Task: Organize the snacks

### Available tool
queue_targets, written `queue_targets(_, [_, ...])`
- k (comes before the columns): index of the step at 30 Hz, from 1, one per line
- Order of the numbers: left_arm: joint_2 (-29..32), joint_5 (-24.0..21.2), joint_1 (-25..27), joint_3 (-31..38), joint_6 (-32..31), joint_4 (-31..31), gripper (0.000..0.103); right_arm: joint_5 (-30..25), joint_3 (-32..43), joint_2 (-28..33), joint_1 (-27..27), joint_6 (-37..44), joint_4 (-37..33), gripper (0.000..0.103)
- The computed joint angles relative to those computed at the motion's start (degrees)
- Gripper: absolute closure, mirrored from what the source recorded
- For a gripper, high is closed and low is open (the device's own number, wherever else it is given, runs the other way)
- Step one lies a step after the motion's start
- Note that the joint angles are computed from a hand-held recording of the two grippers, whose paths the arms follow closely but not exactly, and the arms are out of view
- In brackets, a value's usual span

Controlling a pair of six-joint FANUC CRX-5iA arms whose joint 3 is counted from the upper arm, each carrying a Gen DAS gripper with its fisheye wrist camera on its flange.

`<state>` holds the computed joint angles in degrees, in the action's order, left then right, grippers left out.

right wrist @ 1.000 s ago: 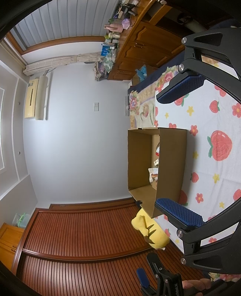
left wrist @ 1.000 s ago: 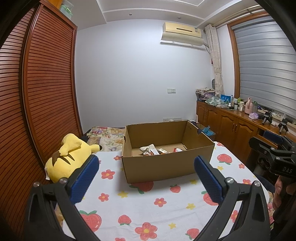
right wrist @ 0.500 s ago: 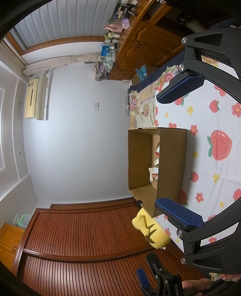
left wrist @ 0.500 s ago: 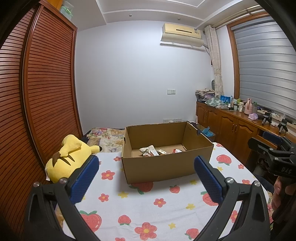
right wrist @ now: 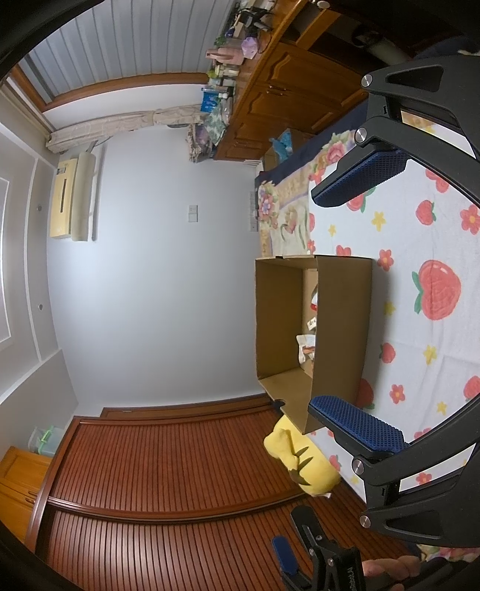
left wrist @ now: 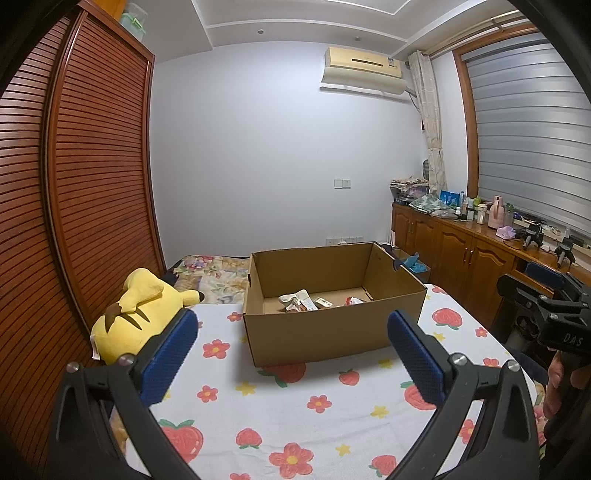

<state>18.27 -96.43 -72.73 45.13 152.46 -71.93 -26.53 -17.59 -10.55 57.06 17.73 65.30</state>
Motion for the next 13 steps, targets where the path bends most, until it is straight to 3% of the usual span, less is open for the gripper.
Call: queue_targets(13, [0.14, -0.09, -0.03, 0.17, 0.07, -0.13, 0.0, -0.05, -0.12, 0.0, 0.11, -0.48, 0.42, 0.0])
